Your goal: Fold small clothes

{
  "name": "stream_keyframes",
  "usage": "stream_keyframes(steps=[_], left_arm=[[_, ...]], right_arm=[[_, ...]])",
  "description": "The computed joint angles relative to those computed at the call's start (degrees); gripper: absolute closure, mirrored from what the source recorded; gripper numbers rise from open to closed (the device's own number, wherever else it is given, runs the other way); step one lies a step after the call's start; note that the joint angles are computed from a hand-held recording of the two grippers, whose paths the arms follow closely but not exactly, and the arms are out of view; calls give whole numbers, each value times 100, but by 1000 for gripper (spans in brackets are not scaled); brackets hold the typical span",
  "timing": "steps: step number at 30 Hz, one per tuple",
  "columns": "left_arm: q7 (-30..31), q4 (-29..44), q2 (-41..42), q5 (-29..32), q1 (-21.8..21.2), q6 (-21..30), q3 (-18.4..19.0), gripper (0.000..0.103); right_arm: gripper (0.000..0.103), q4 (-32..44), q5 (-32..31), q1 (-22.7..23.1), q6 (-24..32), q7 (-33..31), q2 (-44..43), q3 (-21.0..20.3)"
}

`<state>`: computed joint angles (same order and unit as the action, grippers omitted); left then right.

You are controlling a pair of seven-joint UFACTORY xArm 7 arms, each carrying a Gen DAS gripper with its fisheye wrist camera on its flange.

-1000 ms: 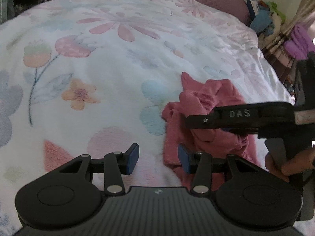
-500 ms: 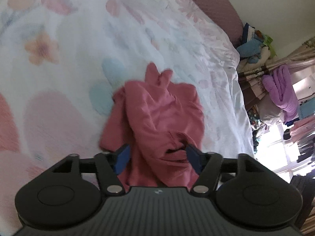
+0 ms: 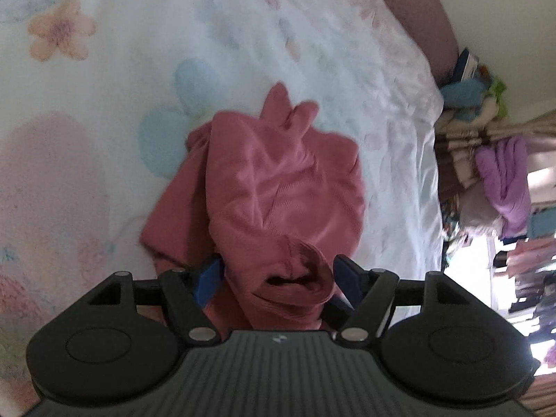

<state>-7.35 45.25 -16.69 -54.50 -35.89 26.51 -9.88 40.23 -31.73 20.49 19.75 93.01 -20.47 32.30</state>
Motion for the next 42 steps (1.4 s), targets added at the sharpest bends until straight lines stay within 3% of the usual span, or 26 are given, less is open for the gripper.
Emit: stream_keyframes(steps=[2, 4, 6, 8, 9, 10, 11, 14, 17, 19, 22, 25, 27, 29, 31, 33, 36, 38, 42], left_arm=[[-78, -88, -74, 255, 47, 100, -39, 20], [-118, -175, -125, 527, 75, 186, -71, 24], [-71, -282, -221, 615, 37, 238, -43, 45], [40, -337, -311, 623, -21, 304, 1, 81], [137, -351, -375, 659, -46, 288, 8, 88], [139, -354, -451, 799, -32, 243, -36, 97], [101, -350, -538, 953, -22, 158, -95, 99], [164, -285, -807, 1210, -129, 9, -104, 99], [-24, -291, -1093, 1808, -55, 20, -183, 99], [-298, -407, -1217, 2309, 127, 223, -249, 99], [-554, -792, -1190, 2563, 158, 384, -162, 99], [-493, -1237, -1090, 2091, -145, 184, 101, 94], [-496, -1415, -1215, 1868, -250, -111, 150, 79], [-488, -1293, -1305, 2052, -195, 60, 201, 54], [-468, -1038, -1388, 2585, 41, 239, 84, 44], [-345, -716, -1320, 3035, 222, 236, 31, 40], [-8, -93, -854, 3236, 230, 106, 97, 35], [164, 333, -392, 3371, 267, -91, 24, 35], [834, 1068, 572, 3033, 150, -234, 54, 35]], right_arm=[[82, 38, 61, 166, -286, -210, 236, -27], [82, 122, 55, 287, 168, -229, 241, 114], [82, -68, -74, 328, 292, 118, -74, 233], [63, -345, -6, 434, 493, 354, -592, 317], [54, -447, 84, 524, 732, 369, -860, 367], [54, -479, 193, 644, 1059, 266, -1036, 413], [54, -473, 331, 786, 1340, 75, -1101, 399], [53, -280, 655, 1063, 1895, -477, -817, 368], [59, -56, 416, 962, 2315, -344, -478, 594], [98, -95, 394, 1016, 2274, -156, -408, 497], [100, -336, 514, 1181, 2141, 113, -647, 336], [100, -593, 823, 1366, 1940, 158, -793, 165], [101, -714, 991, 1438, 1800, 79, -849, 56], [96, -779, 1141, 1503, 1798, -51, -998, -34], [78, -852, 1278, 1546, 1920, -178, -1322, -99], [73, -946, 1344, 1501, 2099, -341, -1749, -175], [73, -1151, 1422, 1250, 2046, -654, -2232, -417], [73, -1216, 1417, 935, 1794, -866, -2307, -544], [73, -1270, 1286, 109, 934, -988, -2126, -561]])
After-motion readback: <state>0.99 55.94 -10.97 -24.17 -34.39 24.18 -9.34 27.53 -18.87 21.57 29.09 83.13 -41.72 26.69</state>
